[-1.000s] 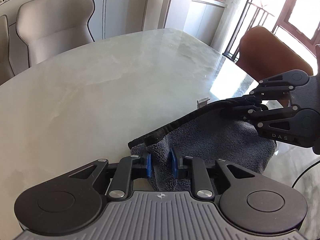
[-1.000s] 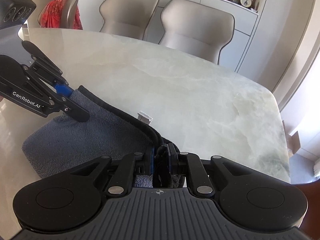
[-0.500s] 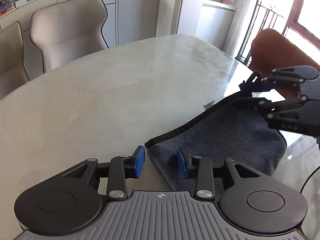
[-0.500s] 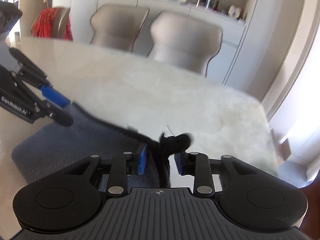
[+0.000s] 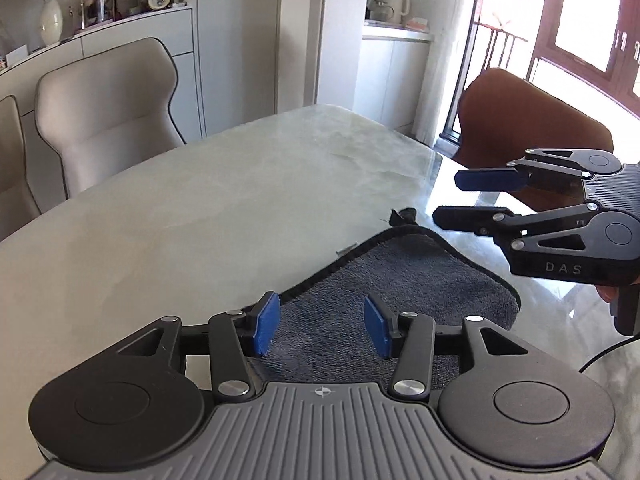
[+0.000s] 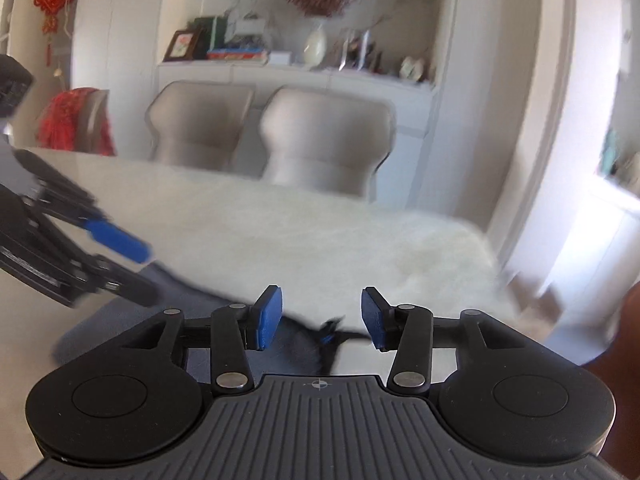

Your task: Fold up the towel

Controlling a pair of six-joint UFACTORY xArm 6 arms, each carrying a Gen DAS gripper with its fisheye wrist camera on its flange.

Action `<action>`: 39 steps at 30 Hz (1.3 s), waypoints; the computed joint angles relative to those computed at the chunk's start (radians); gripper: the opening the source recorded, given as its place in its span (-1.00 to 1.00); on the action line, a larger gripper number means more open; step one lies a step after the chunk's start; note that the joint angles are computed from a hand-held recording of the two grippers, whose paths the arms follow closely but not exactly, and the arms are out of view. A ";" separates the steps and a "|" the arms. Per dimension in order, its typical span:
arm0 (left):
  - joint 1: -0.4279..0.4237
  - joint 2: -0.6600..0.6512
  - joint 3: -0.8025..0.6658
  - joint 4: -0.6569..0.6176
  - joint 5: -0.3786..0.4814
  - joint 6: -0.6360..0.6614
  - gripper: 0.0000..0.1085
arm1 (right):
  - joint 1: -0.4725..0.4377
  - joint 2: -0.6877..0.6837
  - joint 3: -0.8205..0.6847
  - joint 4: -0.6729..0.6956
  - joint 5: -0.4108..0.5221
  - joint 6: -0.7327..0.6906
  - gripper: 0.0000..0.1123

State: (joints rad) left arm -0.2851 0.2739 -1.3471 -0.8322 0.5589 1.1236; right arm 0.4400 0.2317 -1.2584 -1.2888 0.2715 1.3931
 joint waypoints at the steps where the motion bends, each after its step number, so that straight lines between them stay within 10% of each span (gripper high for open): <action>1: -0.003 0.017 -0.009 0.023 0.001 -0.029 -0.09 | -0.002 0.013 0.002 0.036 -0.033 -0.035 -0.19; 11: 0.009 0.028 0.024 -0.022 -0.040 0.033 -0.09 | -0.033 0.124 -0.022 0.469 -0.130 -0.379 -0.19; 17: -0.005 -0.017 0.082 -0.033 -0.092 0.009 -0.08 | -0.027 0.118 -0.049 0.376 -0.086 -0.310 -0.19; 23: -0.016 -0.170 0.237 -0.219 -0.131 0.084 0.05 | 0.015 -0.014 0.046 0.035 -0.079 0.109 -0.03; 32: -0.015 -0.278 0.397 -0.190 -0.104 0.000 0.05 | 0.043 -0.045 0.149 0.196 -0.073 0.084 -0.03; 39: -0.006 -0.299 0.411 -0.156 -0.117 -0.026 0.05 | 0.042 -0.074 0.164 0.075 -0.057 0.251 -0.03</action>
